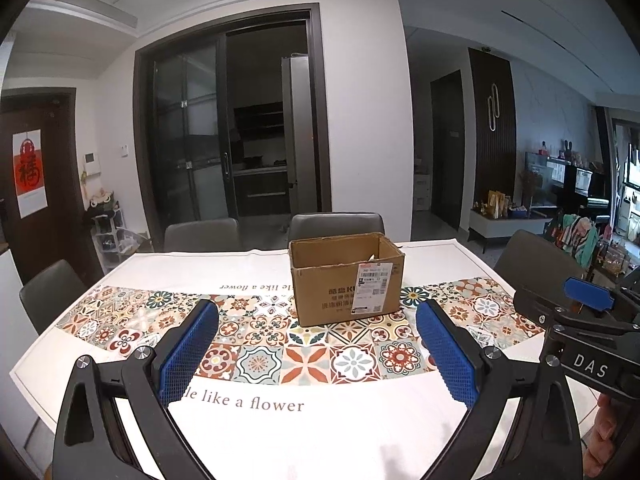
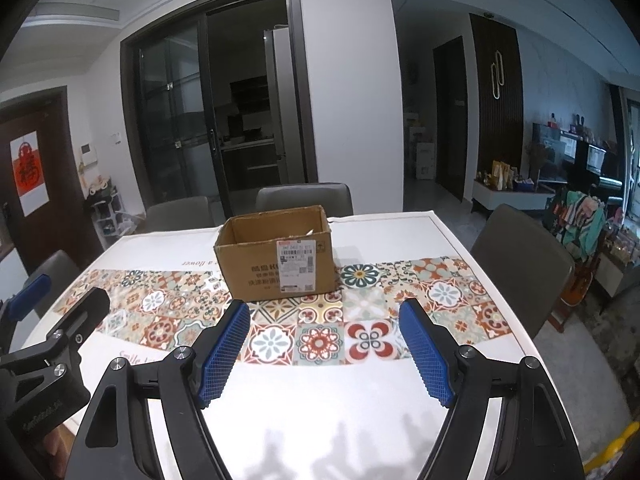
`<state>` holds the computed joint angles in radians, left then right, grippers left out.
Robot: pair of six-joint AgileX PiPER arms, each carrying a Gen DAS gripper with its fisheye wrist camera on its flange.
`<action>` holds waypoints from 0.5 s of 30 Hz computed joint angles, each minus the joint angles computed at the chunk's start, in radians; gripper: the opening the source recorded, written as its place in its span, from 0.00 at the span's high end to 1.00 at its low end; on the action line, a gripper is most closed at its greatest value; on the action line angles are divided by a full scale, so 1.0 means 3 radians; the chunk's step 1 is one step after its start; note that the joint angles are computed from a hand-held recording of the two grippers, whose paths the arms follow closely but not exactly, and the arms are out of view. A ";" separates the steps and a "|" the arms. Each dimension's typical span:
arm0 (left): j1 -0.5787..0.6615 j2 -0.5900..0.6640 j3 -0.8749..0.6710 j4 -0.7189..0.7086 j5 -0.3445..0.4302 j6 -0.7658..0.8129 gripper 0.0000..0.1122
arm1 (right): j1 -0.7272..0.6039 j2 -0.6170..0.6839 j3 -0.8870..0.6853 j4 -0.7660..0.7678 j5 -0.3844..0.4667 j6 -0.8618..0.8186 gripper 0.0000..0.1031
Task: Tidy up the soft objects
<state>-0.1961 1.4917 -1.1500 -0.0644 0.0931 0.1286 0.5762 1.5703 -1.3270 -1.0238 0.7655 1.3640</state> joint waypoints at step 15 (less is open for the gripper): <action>-0.0082 -0.0284 0.0310 0.0984 -0.0021 -0.0996 0.10 | 0.0173 -0.0327 0.0407 -0.0133 0.0074 0.0238 0.24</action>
<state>-0.2206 1.4067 -1.0570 0.2309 0.0870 -0.1701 0.6280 1.4722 -1.2050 -1.0638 0.7879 1.4354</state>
